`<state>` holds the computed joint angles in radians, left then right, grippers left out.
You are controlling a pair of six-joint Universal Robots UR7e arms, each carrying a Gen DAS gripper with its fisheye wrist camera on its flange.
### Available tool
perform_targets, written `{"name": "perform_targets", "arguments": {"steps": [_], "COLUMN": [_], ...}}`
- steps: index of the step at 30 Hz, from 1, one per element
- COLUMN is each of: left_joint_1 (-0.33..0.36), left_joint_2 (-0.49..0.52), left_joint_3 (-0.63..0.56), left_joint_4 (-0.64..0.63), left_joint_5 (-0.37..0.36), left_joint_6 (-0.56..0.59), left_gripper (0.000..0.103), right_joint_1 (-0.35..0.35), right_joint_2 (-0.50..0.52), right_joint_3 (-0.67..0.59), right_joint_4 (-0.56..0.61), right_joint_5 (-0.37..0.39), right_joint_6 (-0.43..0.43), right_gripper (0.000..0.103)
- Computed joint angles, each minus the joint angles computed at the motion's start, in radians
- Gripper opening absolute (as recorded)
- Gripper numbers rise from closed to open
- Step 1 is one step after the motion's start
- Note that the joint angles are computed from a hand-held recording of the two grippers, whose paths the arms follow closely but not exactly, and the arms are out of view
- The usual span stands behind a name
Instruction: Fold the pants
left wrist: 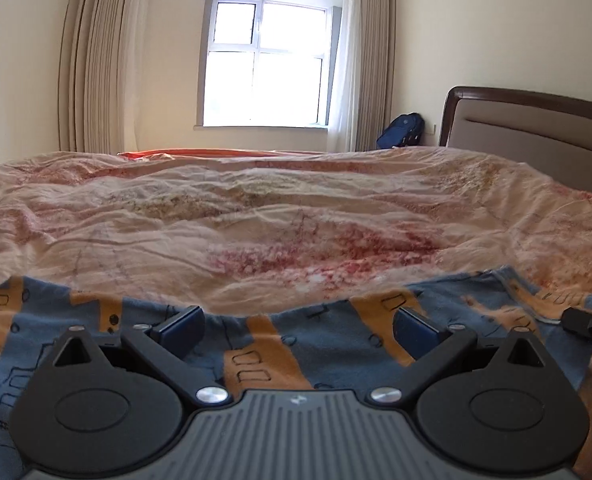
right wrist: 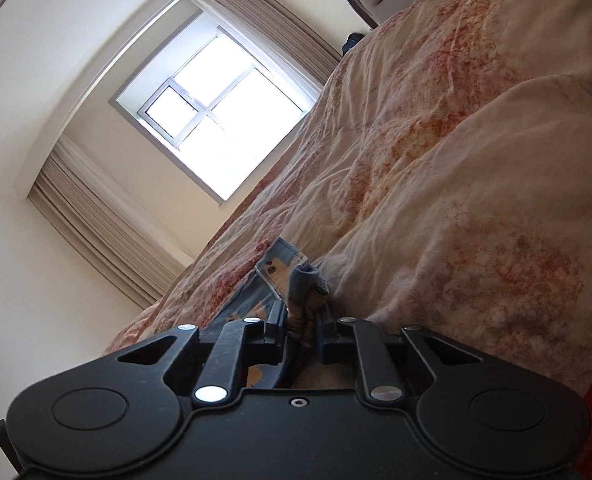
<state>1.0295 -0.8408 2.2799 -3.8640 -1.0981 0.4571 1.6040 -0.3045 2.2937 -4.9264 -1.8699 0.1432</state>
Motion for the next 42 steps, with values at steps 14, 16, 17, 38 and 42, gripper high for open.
{"name": "perform_targets", "arguments": {"steps": [14,16,17,38,42], "left_joint_1": [0.13,0.158,0.161,0.059,0.052], "left_joint_2": [-0.209,-0.202,-0.203,-0.261,-0.336], "left_joint_3": [-0.157,-0.123,-0.113,0.036,0.054], "left_joint_4": [0.866,0.779,0.754,0.43,0.449], "left_joint_5": [-0.393,-0.424,-0.428,-0.204,-0.199], "left_joint_6": [-0.387,-0.37,-0.365,-0.381,-0.351], "left_gripper": [0.101,0.097,0.096,0.01,0.01], "right_joint_1": [0.252,0.258,0.259,0.335,0.394], "right_joint_2": [0.108,0.13,0.141,0.149,0.132], "right_joint_3": [-0.176,-0.196,-0.205,-0.241,-0.261], "right_joint_4": [0.141,0.191,0.199,0.205,0.228], "right_joint_5": [-0.047,-0.073,-0.081,-0.195,-0.233], "right_joint_6": [-0.742,-0.747,-0.746,-0.661,-0.673], "right_gripper": [0.013,0.013,0.013,0.013,0.013]}}
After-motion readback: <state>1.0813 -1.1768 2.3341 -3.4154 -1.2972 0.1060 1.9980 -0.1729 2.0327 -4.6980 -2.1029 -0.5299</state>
